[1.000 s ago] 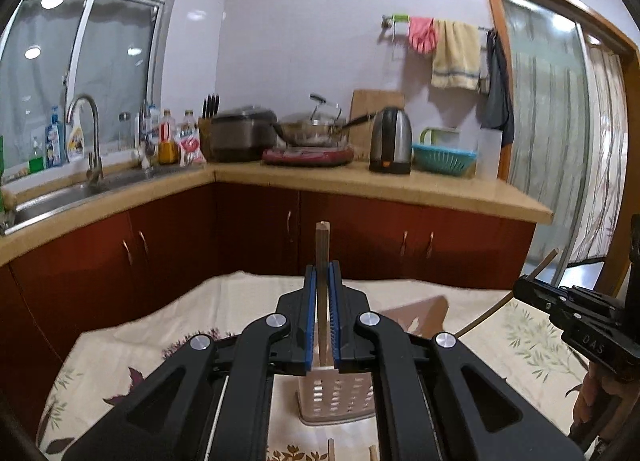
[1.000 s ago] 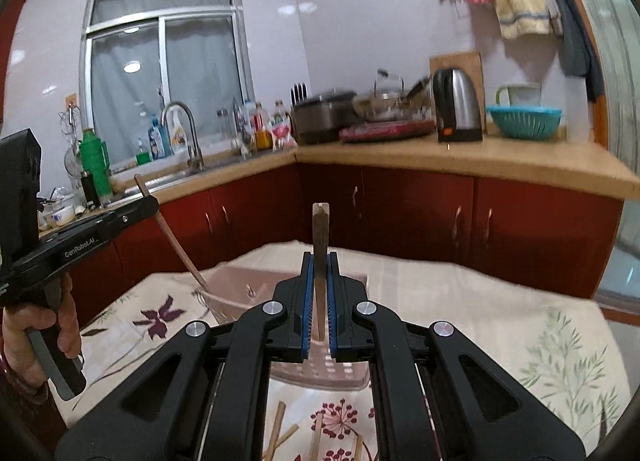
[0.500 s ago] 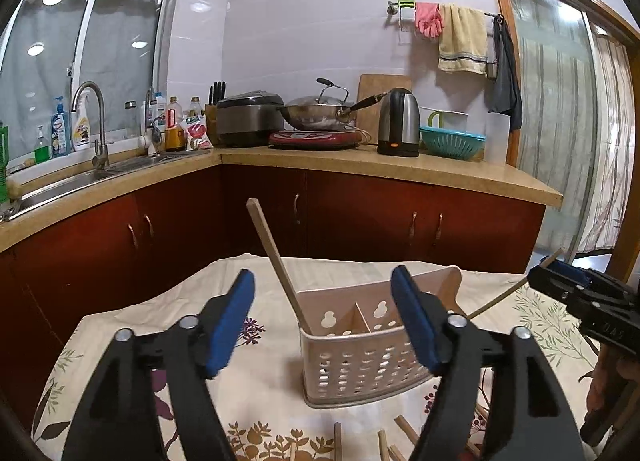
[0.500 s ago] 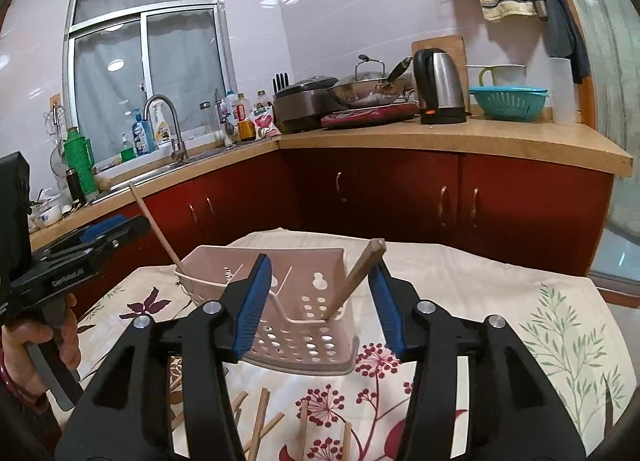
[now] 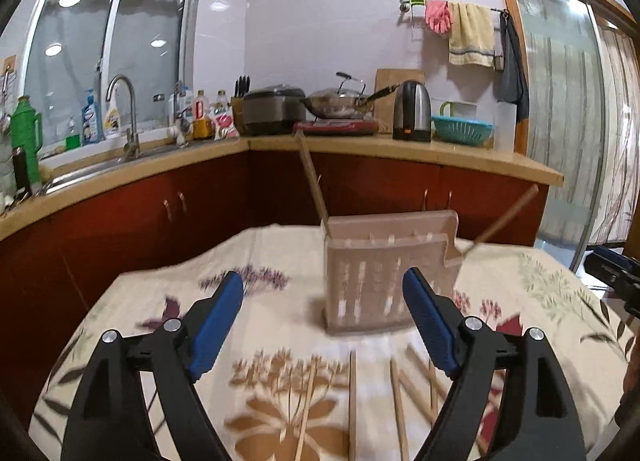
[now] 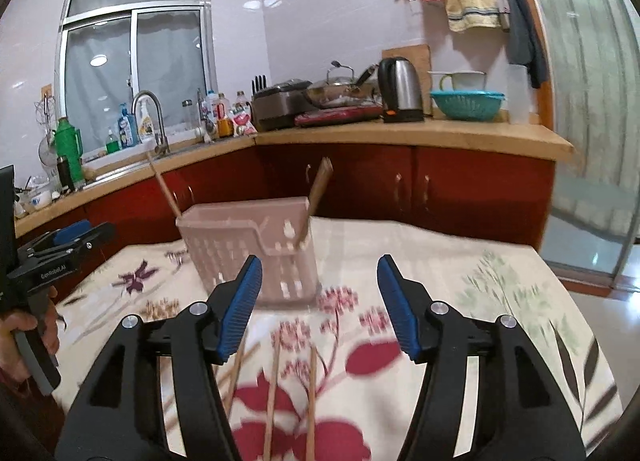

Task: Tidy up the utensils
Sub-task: 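Open both tools to drop the chopsticks into the holder, then lower the right tool and close it on a chopstick while the left tool approaches another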

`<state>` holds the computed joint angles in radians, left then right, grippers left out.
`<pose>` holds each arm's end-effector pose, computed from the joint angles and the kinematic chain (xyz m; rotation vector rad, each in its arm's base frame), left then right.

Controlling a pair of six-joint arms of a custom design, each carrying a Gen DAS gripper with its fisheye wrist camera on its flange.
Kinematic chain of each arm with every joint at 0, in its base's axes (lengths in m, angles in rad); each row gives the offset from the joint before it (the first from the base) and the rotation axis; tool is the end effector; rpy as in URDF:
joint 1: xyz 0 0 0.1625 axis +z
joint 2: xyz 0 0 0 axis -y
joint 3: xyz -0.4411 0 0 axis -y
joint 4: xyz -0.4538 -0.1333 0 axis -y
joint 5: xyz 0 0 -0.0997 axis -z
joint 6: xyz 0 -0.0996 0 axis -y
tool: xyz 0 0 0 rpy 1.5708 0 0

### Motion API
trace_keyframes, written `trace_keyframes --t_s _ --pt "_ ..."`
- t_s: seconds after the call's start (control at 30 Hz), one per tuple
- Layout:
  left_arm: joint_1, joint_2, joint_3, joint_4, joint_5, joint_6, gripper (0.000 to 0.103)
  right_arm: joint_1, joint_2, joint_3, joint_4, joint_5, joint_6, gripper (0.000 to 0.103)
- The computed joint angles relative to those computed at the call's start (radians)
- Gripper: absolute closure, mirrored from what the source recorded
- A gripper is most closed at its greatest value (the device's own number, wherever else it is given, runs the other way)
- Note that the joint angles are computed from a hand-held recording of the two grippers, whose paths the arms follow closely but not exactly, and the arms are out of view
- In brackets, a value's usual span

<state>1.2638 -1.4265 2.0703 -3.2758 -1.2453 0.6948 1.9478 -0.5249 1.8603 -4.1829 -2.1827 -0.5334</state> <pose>-0.0110 -0.5812 0.3676 0.9249 2.1584 -1.2718 0.2896 -0.5247 0.0140 0.4692 -2.0500 1.4641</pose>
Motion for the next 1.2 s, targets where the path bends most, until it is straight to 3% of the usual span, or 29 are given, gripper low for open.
trace_keyframes --t_s 0.23,0.57,0.8,0.97,1.2 --pt "0.030 -0.068 0.115 -0.045 0.025 0.002 0.024 -0.011 0.074 0.093 -0.097 -0.036 0.004 0.059" --pt "0.091 -0.114 0.213 -0.056 0.087 0.015 0.024 -0.037 0.145 0.163 -0.082 -0.046 0.056 0.075" --pt "0.119 -0.135 0.223 0.008 0.109 -0.036 0.024 -0.053 0.174 0.170 -0.076 -0.053 0.063 0.082" --pt "0.112 -0.131 0.214 0.039 0.142 -0.049 0.034 -0.051 0.170 0.170 -0.077 -0.074 0.055 0.096" --pt "0.124 -0.122 0.176 0.168 0.188 -0.112 0.048 -0.055 0.164 0.174 -0.076 -0.071 0.052 0.096"
